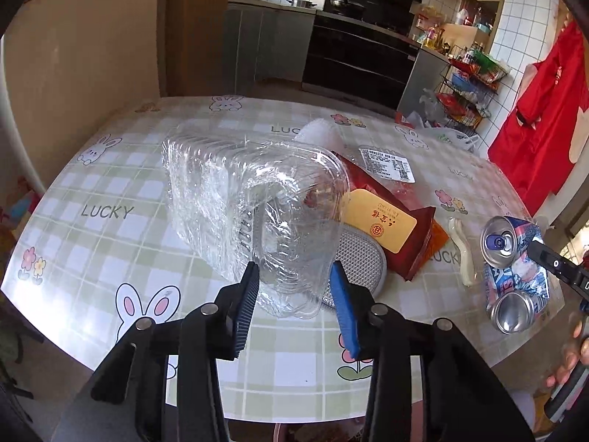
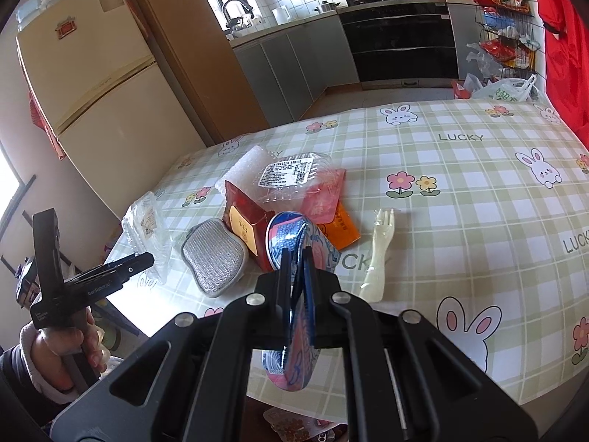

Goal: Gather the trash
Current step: 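Lift the clear tray with the left gripper and carry it toward the bin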

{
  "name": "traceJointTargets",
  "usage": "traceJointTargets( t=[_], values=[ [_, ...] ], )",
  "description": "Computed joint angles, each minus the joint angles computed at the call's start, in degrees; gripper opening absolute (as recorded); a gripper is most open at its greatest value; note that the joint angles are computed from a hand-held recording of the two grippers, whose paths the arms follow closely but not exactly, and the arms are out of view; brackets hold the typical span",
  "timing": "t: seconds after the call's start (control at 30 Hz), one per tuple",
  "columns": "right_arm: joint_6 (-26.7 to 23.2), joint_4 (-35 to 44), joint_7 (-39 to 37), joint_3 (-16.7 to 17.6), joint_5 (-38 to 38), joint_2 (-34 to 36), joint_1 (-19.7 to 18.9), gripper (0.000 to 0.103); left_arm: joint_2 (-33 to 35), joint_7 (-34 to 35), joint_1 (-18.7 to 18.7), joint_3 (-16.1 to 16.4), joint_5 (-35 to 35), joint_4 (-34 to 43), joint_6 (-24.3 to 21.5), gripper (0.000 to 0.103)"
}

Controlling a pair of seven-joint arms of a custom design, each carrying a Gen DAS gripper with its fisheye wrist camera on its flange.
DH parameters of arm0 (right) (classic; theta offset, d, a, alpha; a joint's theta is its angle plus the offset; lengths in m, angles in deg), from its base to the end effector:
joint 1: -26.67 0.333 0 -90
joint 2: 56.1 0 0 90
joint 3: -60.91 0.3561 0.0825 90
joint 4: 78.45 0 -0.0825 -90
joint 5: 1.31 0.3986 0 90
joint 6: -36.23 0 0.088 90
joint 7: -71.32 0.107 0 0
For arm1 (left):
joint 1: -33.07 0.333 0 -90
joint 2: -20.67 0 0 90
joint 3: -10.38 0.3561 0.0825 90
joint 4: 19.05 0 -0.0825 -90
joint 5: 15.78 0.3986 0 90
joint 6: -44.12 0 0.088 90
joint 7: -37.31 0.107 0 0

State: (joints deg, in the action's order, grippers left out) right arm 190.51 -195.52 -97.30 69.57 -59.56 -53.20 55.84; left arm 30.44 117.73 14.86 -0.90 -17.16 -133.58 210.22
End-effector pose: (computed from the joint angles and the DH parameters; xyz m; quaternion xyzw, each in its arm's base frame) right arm 0.4672 0.3963 0.5051 -0.5373 0.7324 -0.1904 0.3723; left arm 0.5734 -0.3144 0.4943 -0.5499 0.7543 -0.3327 0.1342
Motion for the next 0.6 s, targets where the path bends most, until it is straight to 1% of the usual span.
traceJointTargets(
  t=[0.13, 0.2, 0.47, 0.53, 0.6],
  values=[
    [-0.7, 0.3, -0.7, 0.2, 0.4, -0.1, 0.2, 0.010, -3.3, 1.2, 1.8, -0.7, -4.3, -4.1, 1.7, 0.039],
    [-0.9, 0.7, -1.4, 0.3, 0.9, 0.1, 0.3, 0.010, -4.8, 2.0, 2.9, -1.2, -8.0, -6.2, 2.1, 0.039],
    [-1.2, 3.1, -4.5, 0.3, 2.4, 1.6, 1.3, 0.010, -8.1, 6.1, 5.7, -1.3, -20.5, -12.2, 1.1, 0.039],
    [-1.4, 3.7, -5.4, 0.2, 2.9, 2.0, 1.7, 0.010, -7.9, 8.5, 6.2, -1.3, -24.3, -12.8, 1.1, 0.039],
    [-1.7, 4.4, -6.4, 0.2, 3.6, 2.5, 2.0, 0.010, -7.3, 12.8, 6.7, -1.5, -29.5, -12.5, 0.5, 0.039]
  ],
)
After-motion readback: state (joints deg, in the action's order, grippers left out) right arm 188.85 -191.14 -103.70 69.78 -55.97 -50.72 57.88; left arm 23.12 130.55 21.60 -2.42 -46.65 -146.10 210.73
